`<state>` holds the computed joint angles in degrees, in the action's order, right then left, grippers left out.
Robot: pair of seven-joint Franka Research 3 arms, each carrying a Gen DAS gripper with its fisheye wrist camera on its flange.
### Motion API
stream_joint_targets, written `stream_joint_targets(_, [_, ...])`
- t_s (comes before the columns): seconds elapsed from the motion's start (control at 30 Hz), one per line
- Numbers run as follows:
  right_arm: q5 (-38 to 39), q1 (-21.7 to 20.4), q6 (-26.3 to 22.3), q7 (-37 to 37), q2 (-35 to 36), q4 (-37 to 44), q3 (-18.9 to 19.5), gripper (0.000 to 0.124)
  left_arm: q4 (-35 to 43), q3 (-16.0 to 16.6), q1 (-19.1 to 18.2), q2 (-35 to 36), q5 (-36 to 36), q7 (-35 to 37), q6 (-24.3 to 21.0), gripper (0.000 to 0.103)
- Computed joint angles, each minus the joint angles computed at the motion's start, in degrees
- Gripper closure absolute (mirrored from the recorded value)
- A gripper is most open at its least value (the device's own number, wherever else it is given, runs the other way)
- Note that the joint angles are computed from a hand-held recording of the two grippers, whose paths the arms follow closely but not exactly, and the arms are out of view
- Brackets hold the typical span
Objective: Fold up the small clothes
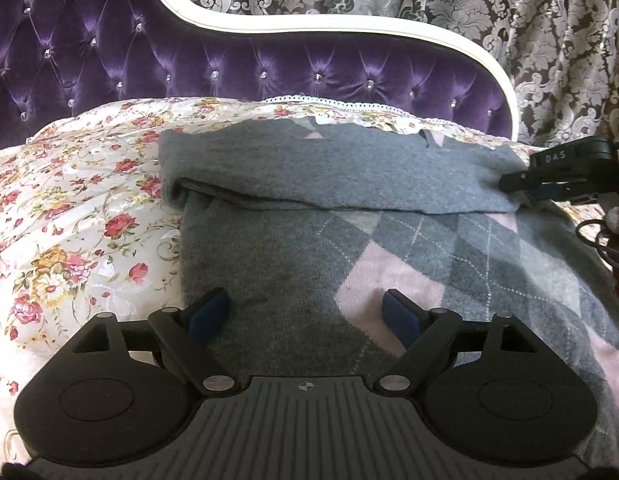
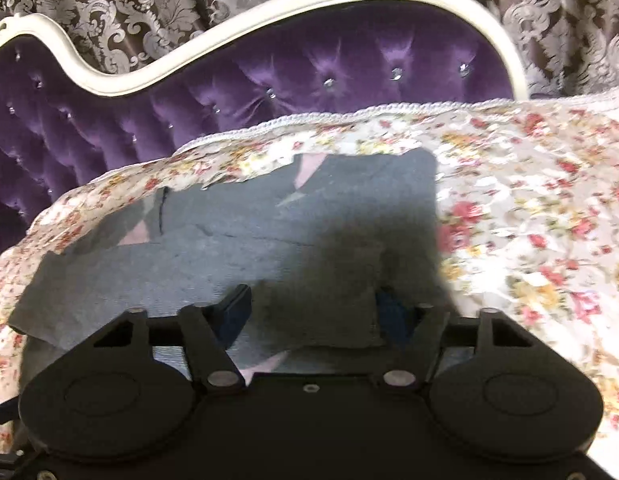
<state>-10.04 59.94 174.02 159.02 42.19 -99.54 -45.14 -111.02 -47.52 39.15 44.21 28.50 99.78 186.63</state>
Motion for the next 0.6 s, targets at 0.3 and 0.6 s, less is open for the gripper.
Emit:
stream_joint_targets(0.3, [-1.31, 3.25, 4.02, -3.4, 0.77, 0.98, -5.38, 0.118, 0.0, 0.09, -0.08, 0.0, 0.04, -0.1, 0.05, 0.018])
stream_joint_targets(0.6, [6.68, -2.05, 6.54, -8.77, -1.0, -1.24, 0.18, 0.062, -0.03, 0.31, -0.25, -0.1, 0.28, -0.26, 0.22, 0.018])
